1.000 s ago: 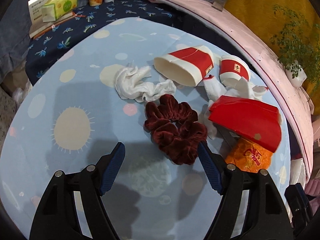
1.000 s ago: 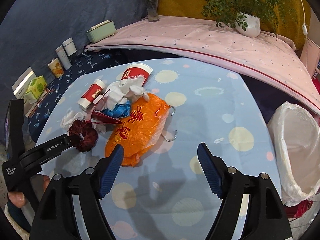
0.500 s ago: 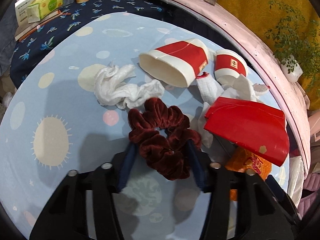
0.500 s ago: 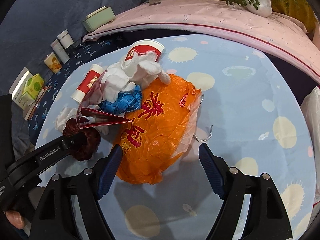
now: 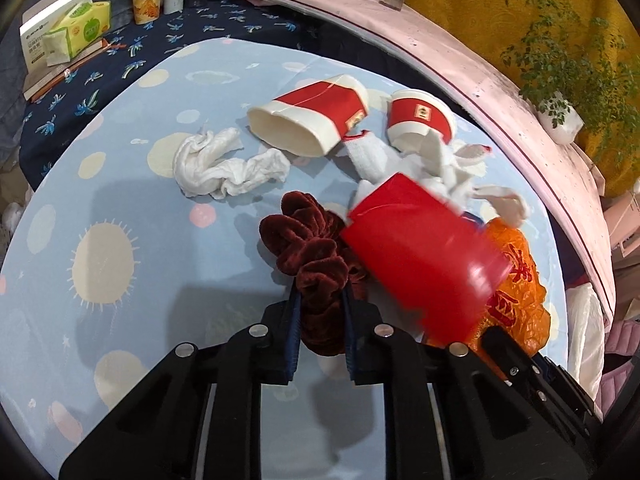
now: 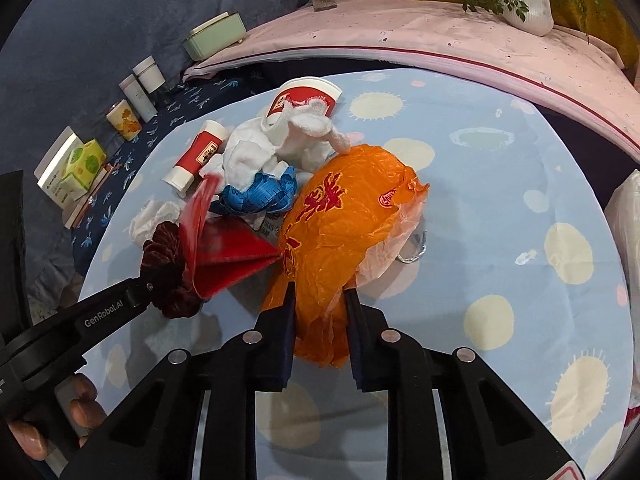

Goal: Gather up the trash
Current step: 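Grasp the dark red scrunchie with the left tool while the right tool grasps the second orange bag, then carry the dark red scrunchie and orange bag over the white bin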

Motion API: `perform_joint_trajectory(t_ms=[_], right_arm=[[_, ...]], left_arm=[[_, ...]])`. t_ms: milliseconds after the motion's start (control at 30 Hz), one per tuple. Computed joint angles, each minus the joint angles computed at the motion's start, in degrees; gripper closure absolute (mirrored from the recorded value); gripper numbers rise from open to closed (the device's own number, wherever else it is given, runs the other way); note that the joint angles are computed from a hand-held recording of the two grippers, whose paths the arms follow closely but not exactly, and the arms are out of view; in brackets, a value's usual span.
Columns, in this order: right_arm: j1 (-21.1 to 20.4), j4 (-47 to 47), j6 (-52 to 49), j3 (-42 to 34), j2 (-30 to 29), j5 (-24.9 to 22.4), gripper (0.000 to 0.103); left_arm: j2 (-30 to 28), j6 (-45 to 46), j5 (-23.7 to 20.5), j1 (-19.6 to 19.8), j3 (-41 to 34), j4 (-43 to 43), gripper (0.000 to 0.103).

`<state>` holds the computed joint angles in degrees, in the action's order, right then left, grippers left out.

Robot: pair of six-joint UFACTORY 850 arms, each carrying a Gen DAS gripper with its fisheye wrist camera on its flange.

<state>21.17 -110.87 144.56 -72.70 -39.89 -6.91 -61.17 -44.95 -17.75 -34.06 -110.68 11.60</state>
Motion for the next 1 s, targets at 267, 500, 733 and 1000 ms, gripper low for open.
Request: perform_joint_trajectory(t_ms=[267,500,733,1000], right_arm=[[-0.15,-16.81,17.51,8.2,7.55,-5.36,0.083],[-0.53,-19.81,21.06,14.89,14.46,-10.5,0.083],[-1.51,-17.54,19.63,21.2,20.99,-14.73,0.083],[-4.4,-16.11,20.34,27.85,26.91,-18.37,0.083]], left_arm=[[4.54,-3.41,2.89,-2.64,4.73,5.09,0.087],[8.23,-9.42,5.41,-5.79,7.32,13.28,0.087],[10.33,4.75,9.24,-8.6,7.61,2.12,0.087],[8.24,23.3,8.19,-11.84,1.69,-13.31,0.087]])
